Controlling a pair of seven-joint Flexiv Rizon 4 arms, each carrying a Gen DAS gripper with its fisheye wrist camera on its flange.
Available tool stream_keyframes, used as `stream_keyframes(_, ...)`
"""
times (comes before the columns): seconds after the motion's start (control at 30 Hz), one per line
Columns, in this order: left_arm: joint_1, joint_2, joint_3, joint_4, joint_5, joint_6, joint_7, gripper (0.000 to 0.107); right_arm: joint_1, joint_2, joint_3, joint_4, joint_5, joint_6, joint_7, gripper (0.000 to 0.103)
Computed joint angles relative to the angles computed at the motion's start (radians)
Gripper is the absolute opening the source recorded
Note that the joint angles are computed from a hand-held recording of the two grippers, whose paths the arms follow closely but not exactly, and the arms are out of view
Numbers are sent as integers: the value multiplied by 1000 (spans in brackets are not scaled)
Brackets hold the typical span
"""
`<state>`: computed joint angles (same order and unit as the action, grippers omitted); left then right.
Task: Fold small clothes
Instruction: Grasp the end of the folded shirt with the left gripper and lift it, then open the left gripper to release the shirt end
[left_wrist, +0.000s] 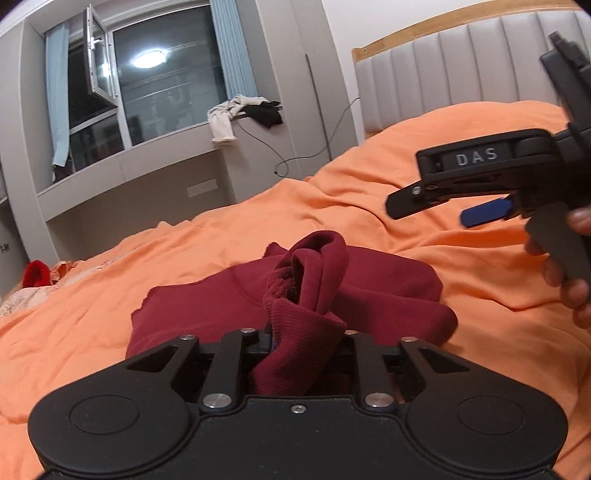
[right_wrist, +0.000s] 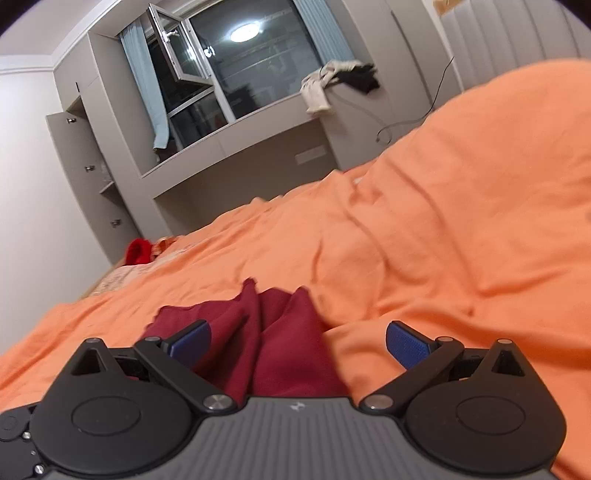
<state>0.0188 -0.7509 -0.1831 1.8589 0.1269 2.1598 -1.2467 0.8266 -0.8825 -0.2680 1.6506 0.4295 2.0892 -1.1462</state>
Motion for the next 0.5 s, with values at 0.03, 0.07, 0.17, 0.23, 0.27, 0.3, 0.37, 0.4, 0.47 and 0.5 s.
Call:
stream_keyframes(0.03,49,3,-46,-10,47,-33,-9,35,-34,-2,42,-4,-31,21,8,103)
stream_keyframes(0.07,104,11,-91,6,99,-46,-22,39,-56,-10,73,-14,-53,41,14,103)
stream_keyframes(0.17,222,13,-204,17,223,-92,-26,50,-135,-28,172,-44,-135,90,40,103)
stream_keyframes(0.23,260,13,-243,18,264,-96,-12,58,-189,-44,236,-62,-203,120,67,103)
stream_keyframes(0.27,279,8,-265,11,281,-104,-6,63,-213,-51,263,-67,-237,132,83,103)
stream_keyframes(0.3,297,6,-283,14,297,-102,-1,66,-239,-60,292,-74,-277,142,103,103)
stream_keyframes(0.37,330,0,-314,22,327,-85,5,70,-257,-75,314,-88,-314,147,134,103)
stream_keyframes(0.4,335,-4,-315,28,333,-65,2,72,-255,-81,314,-97,-312,147,147,103)
stream_keyframes(0.47,339,-19,-306,37,346,-8,-16,71,-278,-99,343,-111,-359,163,184,103)
stream_keyframes(0.5,335,-23,-293,41,350,18,-30,70,-295,-109,360,-117,-395,176,205,103)
